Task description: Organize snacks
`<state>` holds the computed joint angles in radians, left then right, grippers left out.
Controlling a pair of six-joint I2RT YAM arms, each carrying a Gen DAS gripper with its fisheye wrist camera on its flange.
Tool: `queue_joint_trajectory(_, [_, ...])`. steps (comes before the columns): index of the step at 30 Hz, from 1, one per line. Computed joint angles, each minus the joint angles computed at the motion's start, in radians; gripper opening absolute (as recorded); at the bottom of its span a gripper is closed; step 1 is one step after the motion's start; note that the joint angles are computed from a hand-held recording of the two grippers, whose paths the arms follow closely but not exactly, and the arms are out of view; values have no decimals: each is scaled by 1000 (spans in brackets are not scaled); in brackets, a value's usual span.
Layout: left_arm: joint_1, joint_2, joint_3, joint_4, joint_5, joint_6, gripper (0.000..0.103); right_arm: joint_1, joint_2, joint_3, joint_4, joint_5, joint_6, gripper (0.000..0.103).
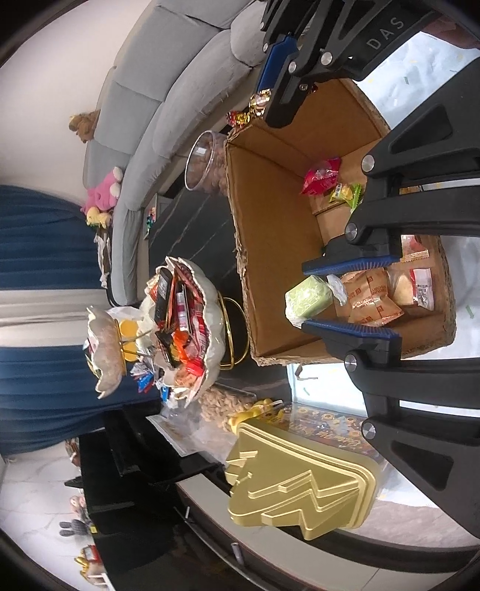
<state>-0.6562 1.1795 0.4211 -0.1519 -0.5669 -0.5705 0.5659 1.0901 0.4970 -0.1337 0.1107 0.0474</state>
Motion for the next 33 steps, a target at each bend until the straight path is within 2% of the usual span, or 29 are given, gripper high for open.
queue_joint_trajectory(2, [1,-7,-2,-6,1,-3,27,2,5,6,-5,4,3,21])
queue_joint_trajectory(4, [-5,-18,-1,-19,-6,-4,31,5,2,7,-10,11,6,31])
queue_joint_trajectory(6, [-14,-40,-3,-36,-19,-10,44,11,-18,-1,-12,23,9,52])
queue_joint_trajectory(8, [-26,-57,-5,-49,-31,-20,55,21,-45,-9,-15,43,15,63])
queue_joint_trajectory(9, [-30,-63,-4,-57,-36,-24,56,25,-61,-13,-19,51,18,66])
queue_joint_trajectory(17, [-111,-128,26,-201,-114,-113,72,42,-146,-6,-105,76,41,67])
queue_joint_trajectory(22, [-182,-186,48,-331,-167,-197,74,55,-241,-1,-198,90,57,68])
queue_joint_trajectory(29, [-344,-209,117,-573,-265,-406,80,110,-359,20,-343,126,108,68])
queue_joint_trajectory(33, [-456,-179,172,-731,-316,-573,81,140,-449,29,-439,152,142,77])
